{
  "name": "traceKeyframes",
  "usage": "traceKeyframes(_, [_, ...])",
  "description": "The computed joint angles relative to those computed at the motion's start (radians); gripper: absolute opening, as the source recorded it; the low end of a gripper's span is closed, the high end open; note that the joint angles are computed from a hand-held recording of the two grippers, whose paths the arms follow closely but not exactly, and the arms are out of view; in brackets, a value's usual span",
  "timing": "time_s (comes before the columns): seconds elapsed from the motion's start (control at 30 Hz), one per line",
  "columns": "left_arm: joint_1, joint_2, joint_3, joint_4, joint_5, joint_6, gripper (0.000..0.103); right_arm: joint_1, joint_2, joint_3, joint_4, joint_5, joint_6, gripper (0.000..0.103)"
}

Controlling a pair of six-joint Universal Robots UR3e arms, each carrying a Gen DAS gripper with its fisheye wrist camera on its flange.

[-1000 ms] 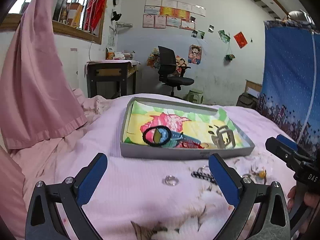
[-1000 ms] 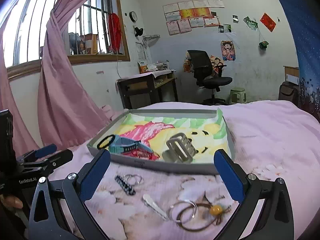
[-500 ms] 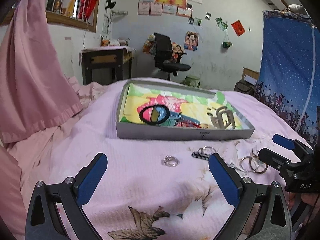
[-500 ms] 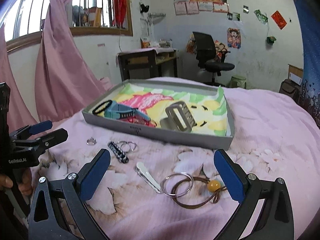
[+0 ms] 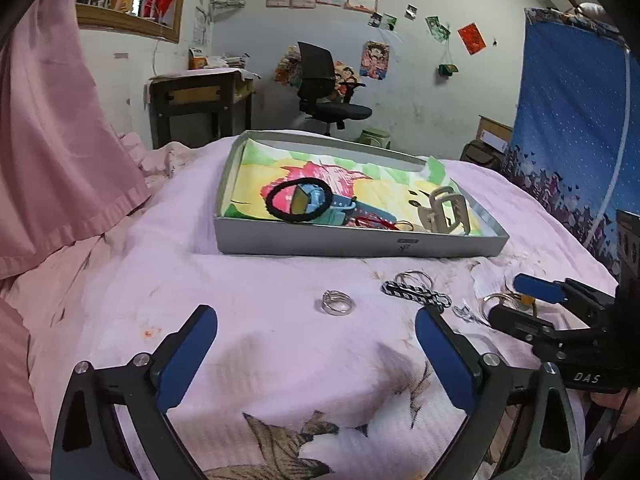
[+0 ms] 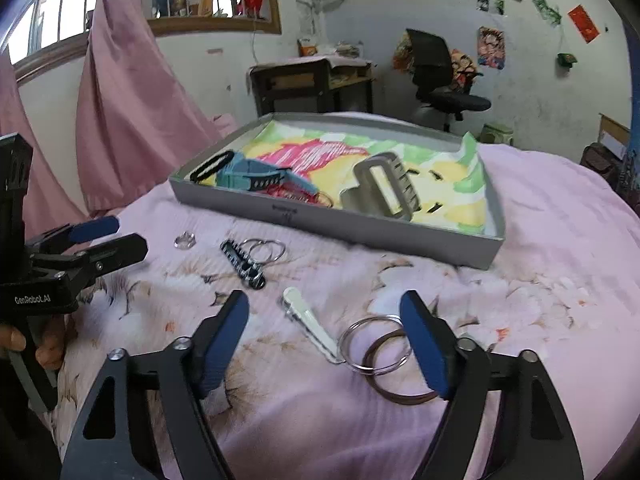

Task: Organize jewelry
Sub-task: 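Grasp the silver ring with the left tool while the right tool grasps the silver hair clip, then carry the ring with the left tool while the right tool carries the hair clip into the tray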

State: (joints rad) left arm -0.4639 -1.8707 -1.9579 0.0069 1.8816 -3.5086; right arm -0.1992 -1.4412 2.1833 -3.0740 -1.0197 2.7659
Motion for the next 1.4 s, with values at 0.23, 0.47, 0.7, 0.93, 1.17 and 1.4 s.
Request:
traceKeyframes(0.23, [0.026, -0.021, 0.040, -0.051, -0.082, 0.041, 0.077, 0.025, 0.027, -0.035, 0.074, -0.006, -0.038, 0.046])
traceKeyframes(0.47, [0.039, -0.058, 0.104, -0.114, -0.122, 0.063, 0.060, 0.062, 0.084, -0.124, 0.165, -0.043, -0.043, 0.029])
traceKeyframes(0.7, [0.082, -0.088, 0.154, -0.162, -0.191, 0.058, 0.043, 0.079, 0.121, -0.174, 0.209, -0.039, -0.040, 0.019])
traceKeyframes(0.93, [0.084, -0.107, 0.187, -0.212, -0.207, 0.059, 0.034, 0.082, 0.136, -0.174, 0.191, -0.027, -0.034, 0.013])
traceKeyframes(1.17, [0.089, -0.113, 0.199, -0.238, -0.213, 0.055, 0.024, 0.078, 0.143, -0.178, 0.185, -0.010, -0.035, 0.013])
traceKeyframes(1.4, [0.086, -0.122, 0.209, -0.244, -0.203, 0.052, 0.020, 0.064, 0.138, -0.163, 0.170, 0.006, -0.037, 0.013])
